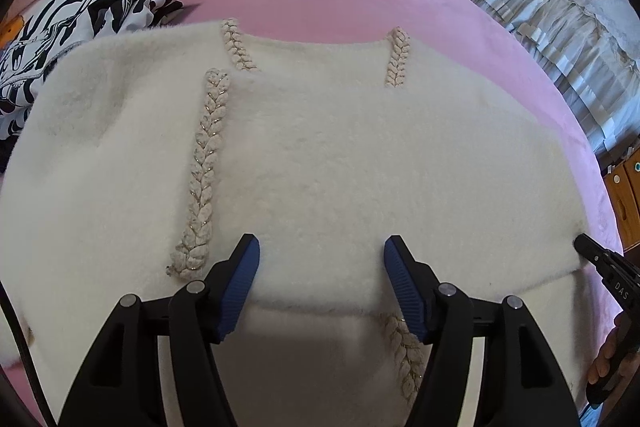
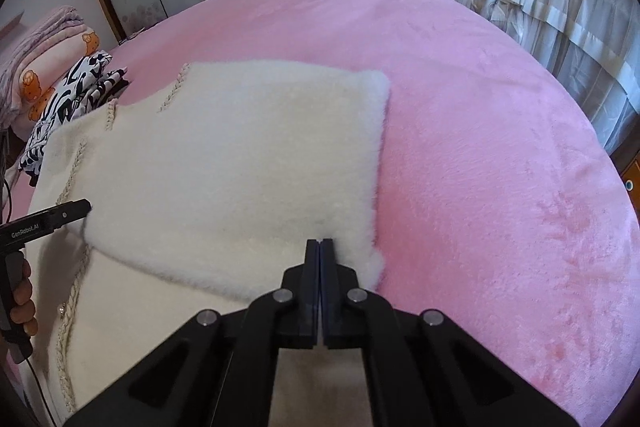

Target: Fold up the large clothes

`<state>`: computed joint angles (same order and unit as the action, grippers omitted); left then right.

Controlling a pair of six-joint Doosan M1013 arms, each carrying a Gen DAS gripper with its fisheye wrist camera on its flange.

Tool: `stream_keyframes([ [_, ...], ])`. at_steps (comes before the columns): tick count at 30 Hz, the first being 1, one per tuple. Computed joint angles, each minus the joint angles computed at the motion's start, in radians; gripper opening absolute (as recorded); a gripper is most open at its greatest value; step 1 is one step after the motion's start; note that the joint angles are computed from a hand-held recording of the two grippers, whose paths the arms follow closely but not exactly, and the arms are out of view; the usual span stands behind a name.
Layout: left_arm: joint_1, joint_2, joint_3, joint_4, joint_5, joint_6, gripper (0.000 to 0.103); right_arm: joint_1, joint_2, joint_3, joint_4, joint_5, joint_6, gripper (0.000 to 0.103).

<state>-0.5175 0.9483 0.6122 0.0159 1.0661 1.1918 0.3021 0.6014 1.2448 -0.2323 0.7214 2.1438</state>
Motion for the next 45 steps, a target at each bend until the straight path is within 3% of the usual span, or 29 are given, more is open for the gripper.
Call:
stream_keyframes([
  [17,0.000,-0.044,0.027,-0.014,0.064,-0.057,0.071,0.015,-0.047,0.018,-0.030,0.027,0.119,0.005],
  [23,-0.016,-0.084,0.076,0.027,0.070,-0.095,0.072,0.037,-0.039,-0.015,-0.048,0.095,0.126,0.006],
  [30,-0.040,-0.166,0.186,0.062,0.048,-0.091,0.072,0.071,-0.065,-0.005,-0.009,0.108,0.107,0.006],
  [32,-0.047,-0.203,0.236,0.063,0.027,-0.083,0.072,0.086,-0.078,0.005,-0.005,0.105,0.103,0.011],
  [34,-0.054,-0.247,0.296,0.074,-0.002,-0.091,0.072,0.102,-0.094,0.020,-0.013,0.095,0.111,0.026],
  [35,-0.057,-0.268,0.325,0.079,-0.015,-0.097,0.072,0.113,-0.105,0.031,-0.024,0.083,0.120,0.028],
  [45,-0.064,-0.454,0.577,0.177,-0.085,-0.168,0.072,0.206,-0.130,0.034,0.009,0.084,0.038,0.029],
])
